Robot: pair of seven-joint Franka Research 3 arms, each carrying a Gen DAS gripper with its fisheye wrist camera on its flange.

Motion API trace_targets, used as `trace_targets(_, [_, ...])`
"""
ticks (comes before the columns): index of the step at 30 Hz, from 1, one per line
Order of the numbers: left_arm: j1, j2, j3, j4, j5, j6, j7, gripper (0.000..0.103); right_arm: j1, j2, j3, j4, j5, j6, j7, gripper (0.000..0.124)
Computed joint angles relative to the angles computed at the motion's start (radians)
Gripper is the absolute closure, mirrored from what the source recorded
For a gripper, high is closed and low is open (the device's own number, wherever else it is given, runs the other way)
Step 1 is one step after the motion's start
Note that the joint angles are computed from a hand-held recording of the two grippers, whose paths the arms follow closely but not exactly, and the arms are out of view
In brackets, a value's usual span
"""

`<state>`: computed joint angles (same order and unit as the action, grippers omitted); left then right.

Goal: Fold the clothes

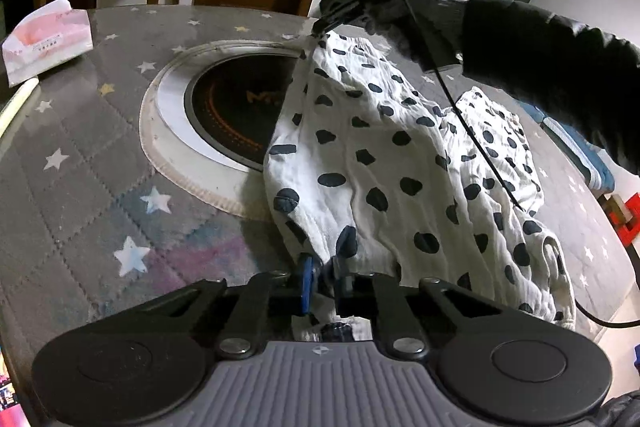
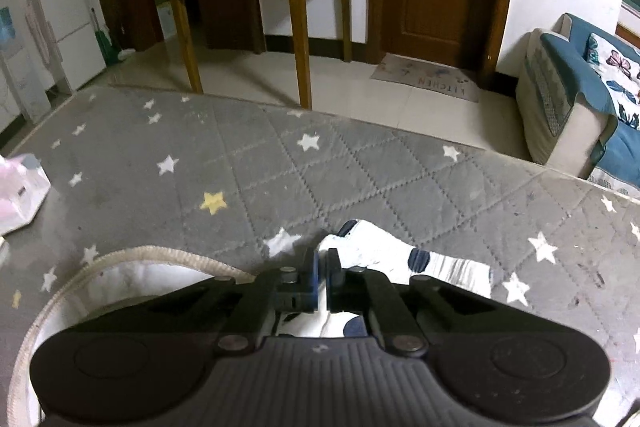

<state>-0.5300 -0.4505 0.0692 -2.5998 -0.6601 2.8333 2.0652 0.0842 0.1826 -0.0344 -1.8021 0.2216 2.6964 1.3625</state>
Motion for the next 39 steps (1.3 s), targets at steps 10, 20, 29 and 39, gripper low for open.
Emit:
trace_targets(10, [-0.020,-0.029,0.017,-0.007,-0.005,0.019,0.008,0.096,0.002,0.013,0.001,0.011,0.001,-0.007,0.029,0.122])
trace_targets(20, [-0.185,-0.095,0.120,-0.002,-0.103,0.119,0.156,0.099,-0.048,-0.149,-0.005,-0.103,0.182,0.061,-0.059,0.122])
trace_targets(29, [-0.346,-0.140,0.186,-0.010,-0.098,0.159,0.247,0.099,-0.094,-0.367,-0.084,-0.309,0.333,0.133,-0.149,0.122])
trace_targets(39, [-0.112,0.001,0.004,0.002,0.147,0.213,-0.049,0.068,-0.109,-0.472,-0.188,-0.470,0.461,0.144,-0.261,0.122])
